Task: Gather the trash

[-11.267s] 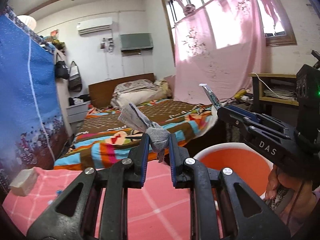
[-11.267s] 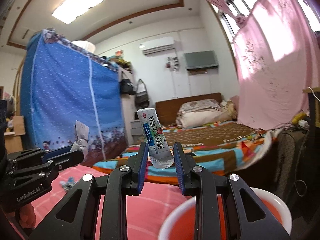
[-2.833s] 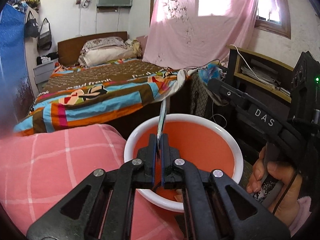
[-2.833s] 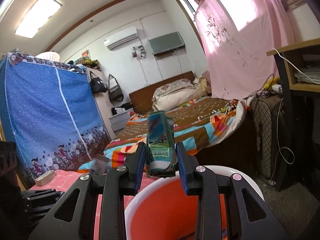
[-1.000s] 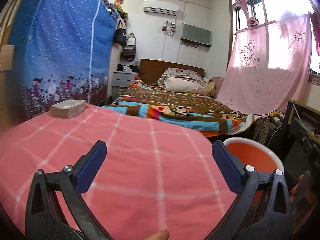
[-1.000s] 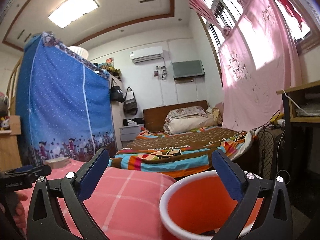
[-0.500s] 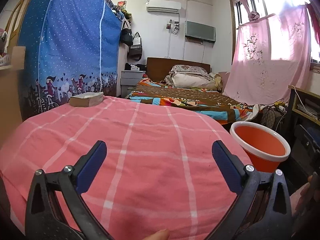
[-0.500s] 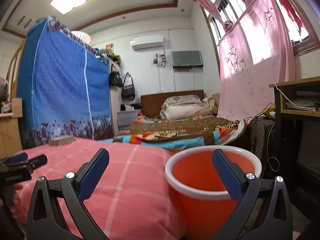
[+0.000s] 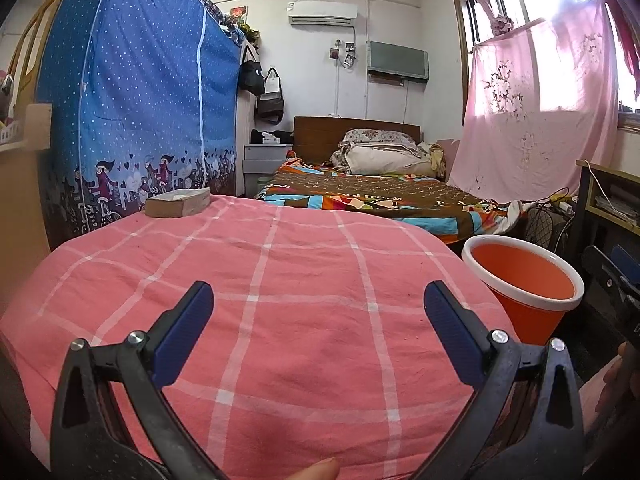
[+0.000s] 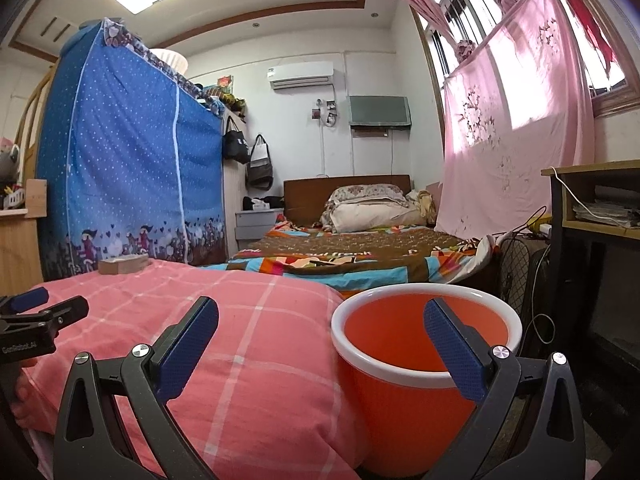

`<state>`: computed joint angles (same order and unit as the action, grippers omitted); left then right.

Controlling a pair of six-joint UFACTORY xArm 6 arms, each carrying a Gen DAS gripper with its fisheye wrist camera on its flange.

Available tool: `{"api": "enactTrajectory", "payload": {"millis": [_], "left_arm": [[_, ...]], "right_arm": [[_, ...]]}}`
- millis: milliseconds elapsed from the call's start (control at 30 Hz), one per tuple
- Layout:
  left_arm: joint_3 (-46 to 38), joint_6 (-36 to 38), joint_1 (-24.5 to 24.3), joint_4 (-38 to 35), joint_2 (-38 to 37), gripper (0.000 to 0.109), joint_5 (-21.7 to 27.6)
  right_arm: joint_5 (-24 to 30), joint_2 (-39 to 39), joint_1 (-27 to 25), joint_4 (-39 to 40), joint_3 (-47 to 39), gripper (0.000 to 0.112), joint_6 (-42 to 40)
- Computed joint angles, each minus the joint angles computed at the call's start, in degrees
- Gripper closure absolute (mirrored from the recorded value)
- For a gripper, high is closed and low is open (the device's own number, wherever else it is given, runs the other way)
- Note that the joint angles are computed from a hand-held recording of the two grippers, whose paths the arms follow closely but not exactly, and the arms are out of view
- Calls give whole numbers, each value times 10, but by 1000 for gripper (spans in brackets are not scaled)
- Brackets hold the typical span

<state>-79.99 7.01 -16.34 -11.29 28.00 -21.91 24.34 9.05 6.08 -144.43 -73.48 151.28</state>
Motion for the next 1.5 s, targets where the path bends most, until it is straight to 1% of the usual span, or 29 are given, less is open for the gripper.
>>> {"api": "enactTrajectory", "payload": {"millis": [1100,1233,1500], "left_arm": [[3,8,-1,-6,-3,6,3],[5,-5,4,8,-4,6,4],[6,-5,3,6,-4,6,3]], "right_arm": [[0,4,0,2,2,9,7],[0,4,2,7,2,9,2],[1,3,4,11,4,9,-1]]}}
